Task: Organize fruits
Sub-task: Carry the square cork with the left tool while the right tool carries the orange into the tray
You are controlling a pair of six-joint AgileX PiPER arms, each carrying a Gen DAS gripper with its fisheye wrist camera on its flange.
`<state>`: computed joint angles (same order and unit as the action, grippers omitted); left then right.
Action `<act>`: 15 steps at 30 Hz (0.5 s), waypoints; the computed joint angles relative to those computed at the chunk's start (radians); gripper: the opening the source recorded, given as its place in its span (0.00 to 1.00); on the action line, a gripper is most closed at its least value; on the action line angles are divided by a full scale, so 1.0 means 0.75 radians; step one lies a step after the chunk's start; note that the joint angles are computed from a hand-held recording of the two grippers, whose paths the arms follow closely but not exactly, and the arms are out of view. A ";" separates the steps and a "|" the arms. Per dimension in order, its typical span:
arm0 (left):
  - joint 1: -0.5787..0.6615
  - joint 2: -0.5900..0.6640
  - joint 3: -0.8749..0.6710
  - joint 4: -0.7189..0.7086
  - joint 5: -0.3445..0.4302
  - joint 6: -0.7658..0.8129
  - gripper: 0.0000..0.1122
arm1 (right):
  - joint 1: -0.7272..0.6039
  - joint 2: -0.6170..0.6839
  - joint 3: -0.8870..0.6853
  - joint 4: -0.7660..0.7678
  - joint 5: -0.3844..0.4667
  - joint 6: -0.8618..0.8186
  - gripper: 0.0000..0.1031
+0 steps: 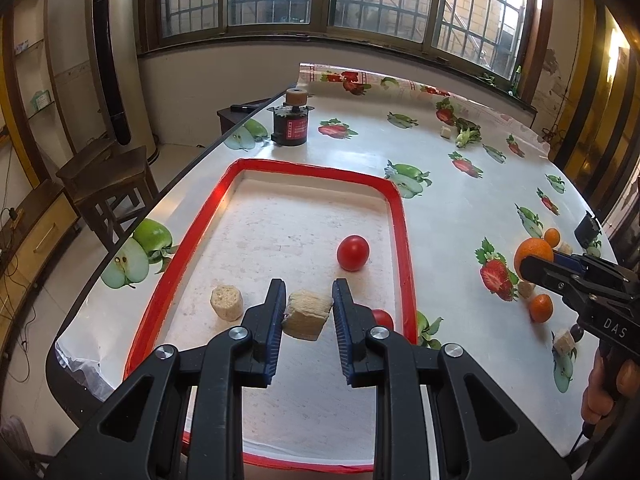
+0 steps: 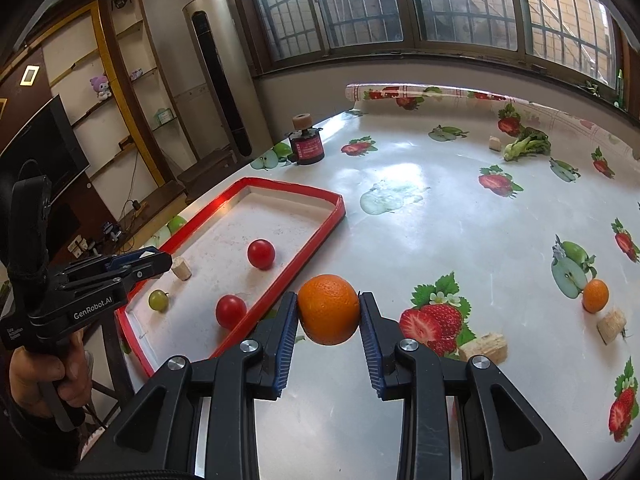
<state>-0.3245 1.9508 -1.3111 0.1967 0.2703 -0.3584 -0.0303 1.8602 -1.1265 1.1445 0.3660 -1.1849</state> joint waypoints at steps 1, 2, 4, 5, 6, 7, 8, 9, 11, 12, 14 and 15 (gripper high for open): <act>0.008 0.003 -0.006 -0.035 0.004 0.034 0.19 | 0.008 0.010 -0.021 -0.025 0.004 0.028 0.30; 0.016 0.006 -0.011 -0.060 0.007 0.059 0.19 | 0.014 0.019 -0.034 -0.031 0.008 0.036 0.30; 0.028 0.009 -0.020 -0.084 0.012 0.085 0.19 | 0.022 0.041 -0.067 -0.054 0.021 0.067 0.30; 0.033 0.010 -0.024 -0.084 0.014 0.086 0.19 | 0.029 0.053 -0.083 -0.068 0.019 0.084 0.30; 0.039 0.011 -0.028 -0.088 0.017 0.091 0.19 | 0.036 0.064 -0.098 -0.082 0.019 0.099 0.30; 0.044 0.013 -0.032 -0.097 0.020 0.102 0.19 | 0.042 0.077 -0.116 -0.098 0.026 0.117 0.30; 0.051 0.016 -0.038 -0.114 0.025 0.119 0.19 | 0.046 0.090 -0.135 -0.110 0.036 0.133 0.30; 0.058 0.022 -0.046 -0.134 0.029 0.139 0.19 | 0.051 0.102 -0.152 -0.124 0.042 0.150 0.30; 0.069 0.030 -0.058 -0.160 0.033 0.163 0.19 | 0.066 0.123 -0.181 -0.150 0.039 0.179 0.30; 0.075 0.034 -0.065 -0.171 0.036 0.173 0.19 | 0.070 0.135 -0.198 -0.159 0.049 0.192 0.30; 0.089 0.042 -0.082 -0.198 0.039 0.198 0.19 | 0.072 0.166 -0.245 -0.178 0.075 0.228 0.30; 0.096 0.048 -0.095 -0.215 0.044 0.213 0.19 | 0.079 0.179 -0.269 -0.202 0.076 0.256 0.30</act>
